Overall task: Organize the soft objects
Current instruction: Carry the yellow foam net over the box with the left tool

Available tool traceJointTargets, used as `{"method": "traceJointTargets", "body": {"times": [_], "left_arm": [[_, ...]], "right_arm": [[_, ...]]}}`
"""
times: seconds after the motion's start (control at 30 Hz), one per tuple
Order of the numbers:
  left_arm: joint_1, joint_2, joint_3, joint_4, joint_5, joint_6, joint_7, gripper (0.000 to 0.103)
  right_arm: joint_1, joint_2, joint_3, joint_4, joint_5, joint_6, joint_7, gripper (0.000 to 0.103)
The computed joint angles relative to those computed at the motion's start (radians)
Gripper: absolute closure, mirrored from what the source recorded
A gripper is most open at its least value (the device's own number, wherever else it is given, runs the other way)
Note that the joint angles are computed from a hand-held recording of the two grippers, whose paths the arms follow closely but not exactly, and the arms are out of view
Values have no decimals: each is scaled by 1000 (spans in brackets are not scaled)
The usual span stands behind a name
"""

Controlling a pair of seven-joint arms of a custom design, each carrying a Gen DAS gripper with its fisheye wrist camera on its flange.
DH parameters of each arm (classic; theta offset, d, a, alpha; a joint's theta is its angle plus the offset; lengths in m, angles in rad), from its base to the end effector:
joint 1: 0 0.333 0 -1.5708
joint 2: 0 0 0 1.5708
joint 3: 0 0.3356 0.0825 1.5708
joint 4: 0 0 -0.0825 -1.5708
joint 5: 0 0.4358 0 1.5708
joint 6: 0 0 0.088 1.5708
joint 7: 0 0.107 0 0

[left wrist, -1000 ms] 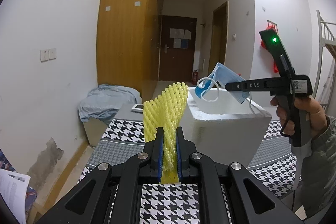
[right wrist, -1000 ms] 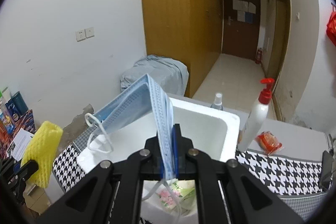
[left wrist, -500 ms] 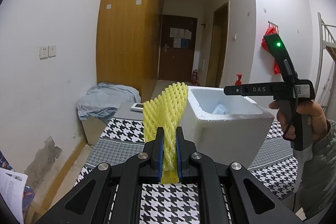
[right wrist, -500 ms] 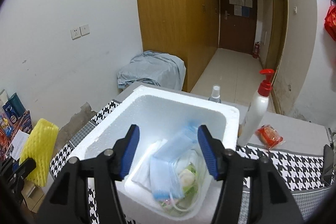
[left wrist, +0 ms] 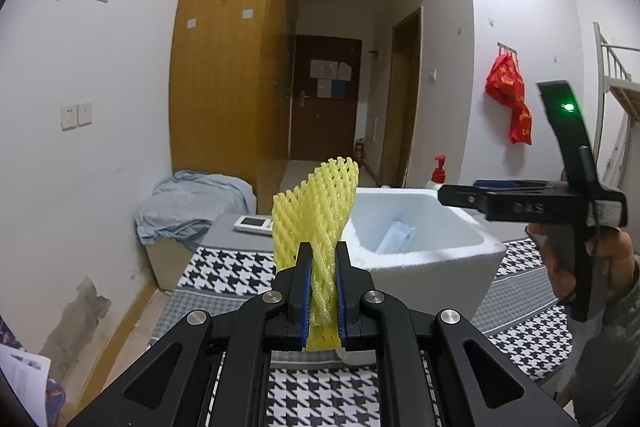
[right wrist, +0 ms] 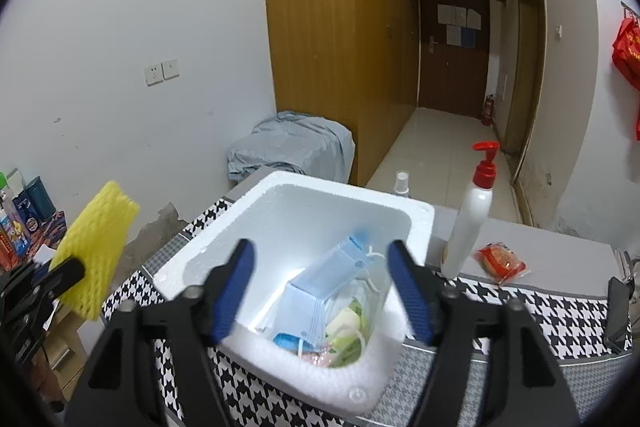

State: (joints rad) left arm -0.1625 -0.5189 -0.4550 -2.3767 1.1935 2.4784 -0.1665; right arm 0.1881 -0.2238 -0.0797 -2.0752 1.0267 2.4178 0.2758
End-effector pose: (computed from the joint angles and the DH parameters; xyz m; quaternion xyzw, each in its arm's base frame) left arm 0.3862 -0.3070 0.5551 -0.6545 0.4891 -0.3781 0.4353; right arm 0.5766 0.0635 0.5960 -0.8081 0.3326 -0.1553 0.4607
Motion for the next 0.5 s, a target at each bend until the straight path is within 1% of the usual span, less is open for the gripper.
{"method": "traceJointTargets", "body": {"times": [0.03, 0.1, 0.2, 0.27, 0.5], "left_arm": [[2, 8, 2, 7, 4, 6, 3, 92], [4, 23, 6, 21, 7, 14, 14, 92], [6, 39, 8, 39, 18, 21, 20, 92], [5, 49, 9, 52, 23, 23, 26, 92], [1, 90, 17, 93, 43, 34, 40, 92]], "right_arm": [[0, -6, -4, -5, 12, 3, -9, 14], [-1, -21, -10, -17, 33, 11, -26, 5], [2, -43, -20, -36, 63, 22, -65, 2], [1, -52, -29, -42, 75, 13, -76, 0], [-3, -91, -49, -79, 96, 2, -127, 0]]}}
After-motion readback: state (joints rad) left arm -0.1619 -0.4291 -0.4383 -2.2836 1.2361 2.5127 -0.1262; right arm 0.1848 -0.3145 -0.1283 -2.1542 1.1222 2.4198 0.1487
